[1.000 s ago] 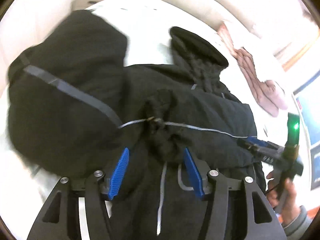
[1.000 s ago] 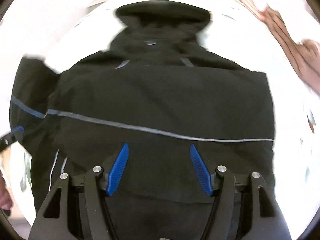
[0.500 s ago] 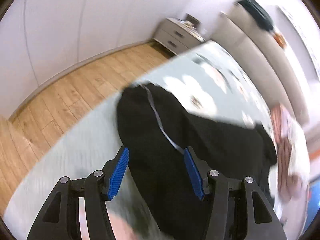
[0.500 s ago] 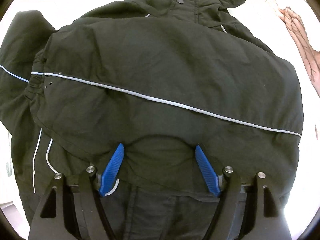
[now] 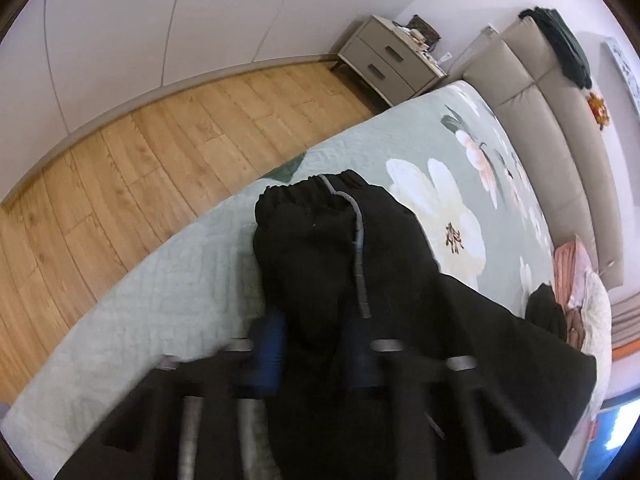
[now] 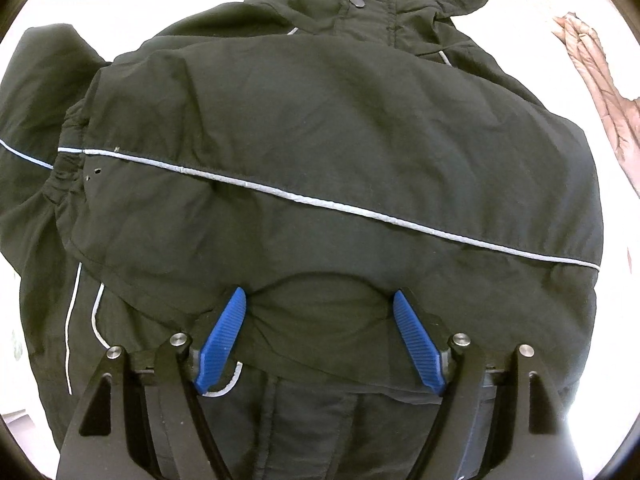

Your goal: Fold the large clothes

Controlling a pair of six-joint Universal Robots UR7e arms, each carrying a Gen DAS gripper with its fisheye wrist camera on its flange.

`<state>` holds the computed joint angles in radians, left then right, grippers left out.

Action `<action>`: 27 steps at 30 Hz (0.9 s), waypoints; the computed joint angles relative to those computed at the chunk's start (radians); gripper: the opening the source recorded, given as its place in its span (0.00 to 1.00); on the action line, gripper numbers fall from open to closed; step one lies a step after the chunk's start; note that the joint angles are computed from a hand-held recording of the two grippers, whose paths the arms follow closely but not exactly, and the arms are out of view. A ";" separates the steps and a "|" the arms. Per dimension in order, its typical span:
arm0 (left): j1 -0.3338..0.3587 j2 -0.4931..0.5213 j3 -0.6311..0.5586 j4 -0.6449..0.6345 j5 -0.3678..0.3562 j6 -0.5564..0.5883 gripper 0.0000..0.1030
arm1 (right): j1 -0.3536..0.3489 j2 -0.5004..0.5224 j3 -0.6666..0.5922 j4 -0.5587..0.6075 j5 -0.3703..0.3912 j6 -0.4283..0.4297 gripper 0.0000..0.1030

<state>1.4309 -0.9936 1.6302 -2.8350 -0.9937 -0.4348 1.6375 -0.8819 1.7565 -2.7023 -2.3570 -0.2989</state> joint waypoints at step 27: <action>-0.511 -0.079 0.369 -0.238 0.265 0.362 0.12 | 0.066 -0.045 0.061 0.010 0.260 0.076 0.59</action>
